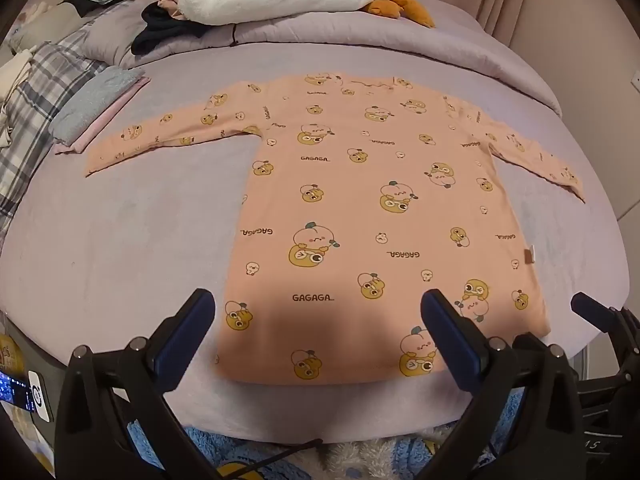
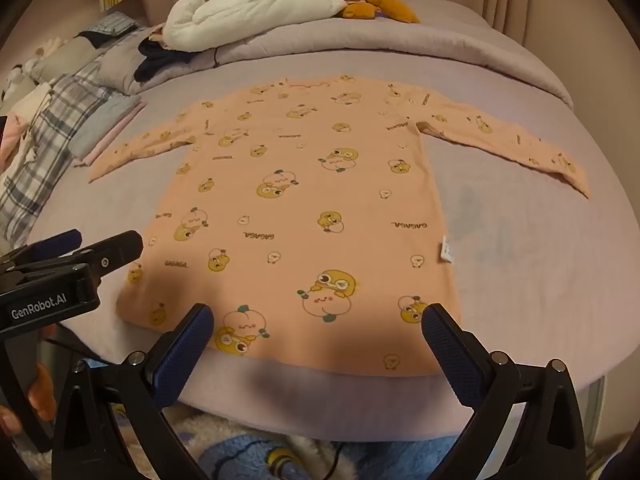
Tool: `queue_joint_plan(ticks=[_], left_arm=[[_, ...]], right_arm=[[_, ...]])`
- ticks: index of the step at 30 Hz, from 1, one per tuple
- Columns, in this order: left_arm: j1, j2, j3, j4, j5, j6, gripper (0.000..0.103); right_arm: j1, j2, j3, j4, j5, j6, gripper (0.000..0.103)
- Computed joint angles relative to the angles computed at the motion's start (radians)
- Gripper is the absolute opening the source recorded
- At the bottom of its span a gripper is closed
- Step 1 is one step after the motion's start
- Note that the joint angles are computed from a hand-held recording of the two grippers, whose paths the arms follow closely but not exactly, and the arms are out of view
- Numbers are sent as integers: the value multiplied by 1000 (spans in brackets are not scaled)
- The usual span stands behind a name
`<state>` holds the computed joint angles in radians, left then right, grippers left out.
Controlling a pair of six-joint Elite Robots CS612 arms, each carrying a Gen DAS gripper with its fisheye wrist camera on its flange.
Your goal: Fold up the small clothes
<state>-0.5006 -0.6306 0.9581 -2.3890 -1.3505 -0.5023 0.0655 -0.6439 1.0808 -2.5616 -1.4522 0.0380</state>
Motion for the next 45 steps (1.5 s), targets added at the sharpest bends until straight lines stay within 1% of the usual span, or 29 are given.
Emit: queue_joint_plan(ticks=[1,2,5,6,7,9,12,17,30,32,45], left_arm=[[0,0,0,-1,1,9,103],[3,-2,11,-18,-10,-8,103],[7,-4,14,-15,-5,4,103],[-1,-8,19,-12,28,3,103],[3,-6,14,-4,19,1,103],[2,-8,17,-5,25,0,103],[-3,-6,12,1,41,-3,103],[-3,-6,10,6,40,2,103],[1,-7,12,10,31,6,103],[-3,-6,12,10,35,3,103],[-4,-10,20,12,34,4,103]], right_arm=[[0,0,1,-2,-2,-2,103],[1,-1,2,-4,-4,-4,103],[1,-1,5,-9,-7,-11,103],[1,0,4,-11,-8,-12,103],[-1,0,4,-11,-7,-12,103],[-2,3,-2,-5,-10,-11,103],[1,1,3,-11,-25,-7,103],[8,0,3,-20,-51,-3,103],[6,-1,2,-19,-48,0,103],[6,-1,3,-22,-49,1,103],[6,-2,7,-28,-52,-2,103]])
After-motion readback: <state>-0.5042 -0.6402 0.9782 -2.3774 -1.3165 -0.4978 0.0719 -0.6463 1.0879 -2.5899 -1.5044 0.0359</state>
